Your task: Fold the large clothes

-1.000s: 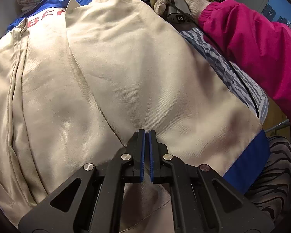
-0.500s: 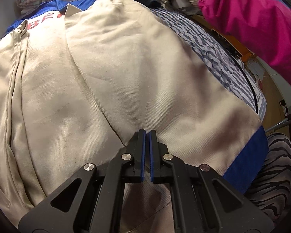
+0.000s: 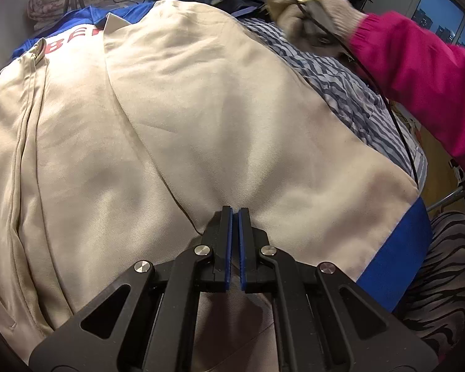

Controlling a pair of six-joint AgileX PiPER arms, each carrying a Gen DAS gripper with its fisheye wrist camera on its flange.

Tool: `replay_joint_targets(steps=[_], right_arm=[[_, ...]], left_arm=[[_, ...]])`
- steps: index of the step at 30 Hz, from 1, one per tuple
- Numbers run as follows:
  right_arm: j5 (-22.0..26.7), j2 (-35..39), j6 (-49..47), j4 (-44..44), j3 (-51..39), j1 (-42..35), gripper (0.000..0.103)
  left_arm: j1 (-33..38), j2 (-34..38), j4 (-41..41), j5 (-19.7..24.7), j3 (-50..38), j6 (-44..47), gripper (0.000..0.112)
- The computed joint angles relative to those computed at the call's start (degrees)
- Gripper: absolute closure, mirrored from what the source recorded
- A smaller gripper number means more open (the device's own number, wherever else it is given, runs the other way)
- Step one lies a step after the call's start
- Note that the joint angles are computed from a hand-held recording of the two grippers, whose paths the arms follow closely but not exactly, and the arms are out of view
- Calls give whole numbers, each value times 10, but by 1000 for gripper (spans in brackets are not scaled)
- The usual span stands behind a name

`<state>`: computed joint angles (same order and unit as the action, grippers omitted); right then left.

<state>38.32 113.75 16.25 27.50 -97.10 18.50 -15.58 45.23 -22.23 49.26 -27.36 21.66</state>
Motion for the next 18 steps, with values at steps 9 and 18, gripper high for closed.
replay_joint_targets(steps=[9,18], right_arm=[[240,144,133,-296,-309,84,103],[192,11,185,-310,-166,95,78]], left_arm=[[1,-15,-4,5,5,1,111],[-7,-45,13,78,-34,-37,110]])
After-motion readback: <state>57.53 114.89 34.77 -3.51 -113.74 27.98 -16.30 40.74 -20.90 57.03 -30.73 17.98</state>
